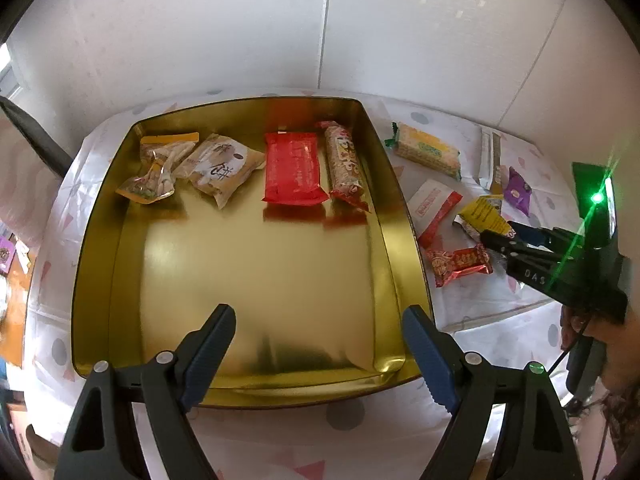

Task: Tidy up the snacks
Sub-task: 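Move both tools back toward the remaining snacks, then grasp the yellow chip bag with the right gripper while the left grasps the red candy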

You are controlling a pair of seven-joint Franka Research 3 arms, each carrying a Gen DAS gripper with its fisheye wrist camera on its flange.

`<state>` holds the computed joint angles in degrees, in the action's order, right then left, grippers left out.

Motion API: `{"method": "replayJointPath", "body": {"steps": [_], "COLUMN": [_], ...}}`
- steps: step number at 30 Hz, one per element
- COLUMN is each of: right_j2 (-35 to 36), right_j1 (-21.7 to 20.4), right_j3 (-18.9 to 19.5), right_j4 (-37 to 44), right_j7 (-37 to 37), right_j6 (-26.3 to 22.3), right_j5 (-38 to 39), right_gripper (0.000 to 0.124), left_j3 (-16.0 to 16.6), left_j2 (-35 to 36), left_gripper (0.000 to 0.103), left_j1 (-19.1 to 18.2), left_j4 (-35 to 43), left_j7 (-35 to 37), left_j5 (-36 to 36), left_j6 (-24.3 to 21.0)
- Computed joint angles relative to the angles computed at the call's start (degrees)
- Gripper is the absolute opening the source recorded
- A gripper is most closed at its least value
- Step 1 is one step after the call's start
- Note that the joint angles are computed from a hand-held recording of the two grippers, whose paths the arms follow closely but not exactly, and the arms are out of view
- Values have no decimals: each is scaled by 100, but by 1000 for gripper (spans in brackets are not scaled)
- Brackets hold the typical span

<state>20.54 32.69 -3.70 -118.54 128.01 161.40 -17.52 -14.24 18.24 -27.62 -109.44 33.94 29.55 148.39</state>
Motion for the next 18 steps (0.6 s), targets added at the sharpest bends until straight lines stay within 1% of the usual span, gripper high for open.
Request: {"method": "replayJointPath", "body": {"steps": [2, 4, 5, 8, 11, 14, 16, 18], "right_j2": [-68, -107, -153, -334, -618, -893, -1049, -1228], "right_j1": [-42, 51, 163, 238, 244, 159, 57, -61], "right_j3": [5, -104, -228, -342, -471, -542, -549, -507], "right_j4": [-144, -235, -290, -525, -934, -1308, -1515, -1758], "right_j7": [42, 164, 331, 794, 1577, 2312, 2705, 3043], "right_j6": [180, 240, 209, 220, 315, 402, 435, 536], "right_j5": [78, -36, -200, -482, -784, -1140, -1335, -1480], "right_gripper": [42, 40, 38, 29, 27, 26, 26, 26], "left_j3": [15, 25, 22, 40, 60, 40, -2, -47], "left_j2": [15, 69, 98, 192, 326, 514, 706, 965], "left_gripper": [86, 86, 86, 86, 86, 86, 86, 86], "left_j1": [-31, -85, -108, -213, -339, -415, -449, -509], "left_j4": [28, 122, 172, 352, 612, 928, 1213, 1607], "left_j7": [-52, -80, -65, -27, 126, 419, 740, 1205], "left_j5": [42, 114, 150, 326, 569, 645, 607, 521], "left_j6": [-25, -106, -133, -222, -323, -390, -342, -418]}}
